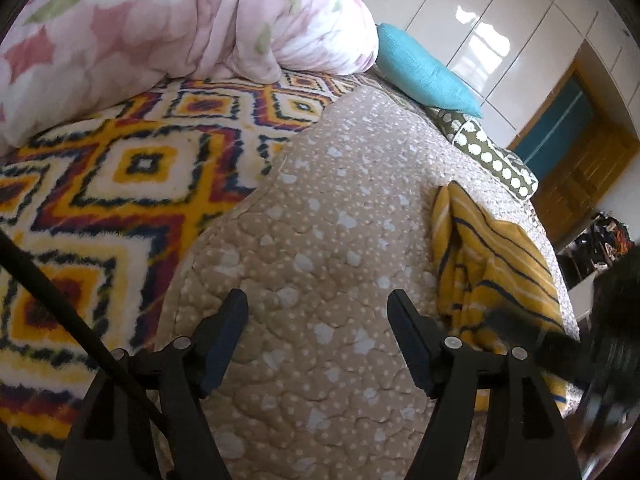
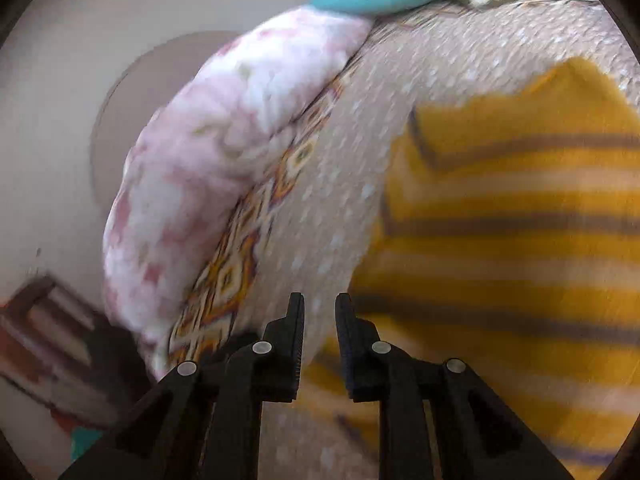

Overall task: Fold small clothes
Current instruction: 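Fold the held sweater edge over the sweater with the right gripper and release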

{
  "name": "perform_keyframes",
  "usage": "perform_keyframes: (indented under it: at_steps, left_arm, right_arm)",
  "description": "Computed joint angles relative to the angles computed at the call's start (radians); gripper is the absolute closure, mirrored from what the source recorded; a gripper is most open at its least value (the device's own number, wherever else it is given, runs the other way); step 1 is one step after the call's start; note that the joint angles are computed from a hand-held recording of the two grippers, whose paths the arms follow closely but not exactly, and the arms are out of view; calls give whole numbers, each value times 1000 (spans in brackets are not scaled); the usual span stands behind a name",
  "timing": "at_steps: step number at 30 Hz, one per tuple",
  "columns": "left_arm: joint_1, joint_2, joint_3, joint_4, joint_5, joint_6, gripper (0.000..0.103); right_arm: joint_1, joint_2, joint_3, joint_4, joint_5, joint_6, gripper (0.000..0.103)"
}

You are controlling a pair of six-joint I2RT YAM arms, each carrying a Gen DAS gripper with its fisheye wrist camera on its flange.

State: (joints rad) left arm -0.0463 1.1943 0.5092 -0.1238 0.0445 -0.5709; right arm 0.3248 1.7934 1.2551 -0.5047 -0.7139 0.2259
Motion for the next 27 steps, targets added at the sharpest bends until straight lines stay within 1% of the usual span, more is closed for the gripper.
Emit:
perform_keyframes:
  at_steps: [2, 3, 4, 5, 6, 7, 8, 10, 12, 14, 15, 16, 18, 20, 21, 22, 23, 24, 26, 27]
  left_arm:
    - [-12, 11, 0, 3, -21, 5, 32]
    - [-19, 15, 1, 3, -32, 7, 32]
    - [-29, 22, 2, 5, -47, 10, 30]
    - [-36, 27, 4, 4, -53, 13, 29]
    - [-44, 37, 8, 4, -62, 18, 28]
    - [-50, 43, 11, 2, -70, 23, 26]
    - [-61, 50, 15, -1, -84, 26, 26]
    - [-83, 61, 19, -2, -112, 30, 23]
    - [-107, 78, 29, -8, -139, 33, 20]
    - [-127, 98, 40, -11, -164, 42, 17]
    - [-135, 106, 44, -12, -173, 46, 15]
    - [-140, 112, 45, -10, -178, 50, 14]
    - [-139, 116, 39, 7, -172, 59, 11]
    - [-121, 108, 19, 41, -137, 67, 8]
    - [-110, 103, 8, 57, -117, 67, 7]
    - [-97, 95, -4, 72, -98, 66, 7]
    - [-93, 91, -10, 81, -91, 64, 7]
    - [-92, 89, -15, 88, -88, 63, 7]
    - [-94, 91, -13, 85, -92, 64, 7]
    - [-96, 92, -12, 81, -97, 66, 7]
  right_arm:
    - [21, -6, -81, 18, -5, -6, 85]
    - [24, -35, -147, 53, -26, -13, 89]
    - [24, -39, -163, 32, -54, -26, 89]
    - [27, -38, -175, -25, -80, -55, 88]
    - [28, -74, -226, -21, -81, -69, 88]
    - [22, -143, -284, -20, -61, -88, 88]
    - [14, -196, -313, -37, -51, -108, 88]
    - [-41, -351, -361, -90, -46, -161, 88]
    - [-101, -458, -361, -135, -18, -202, 88]
    - [-169, -547, -347, -139, 52, -222, 88]
    - [-202, -557, -334, -135, 67, -225, 87]
    - [-253, -541, -318, -127, 52, -221, 86]
    - [-288, -510, -320, -90, 63, -184, 81]
    - [-294, -439, -326, -75, 128, -180, 74]
    - [-295, -410, -341, -72, 150, -182, 74]
    - [-306, -415, -387, -44, 133, -184, 74]
    - [-322, -465, -446, -5, 104, -182, 74]
    - [-331, -514, -487, 5, 90, -190, 74]
    - [-366, -589, -524, -72, 66, -252, 74]
    - [-402, -627, -538, -118, 64, -298, 72]
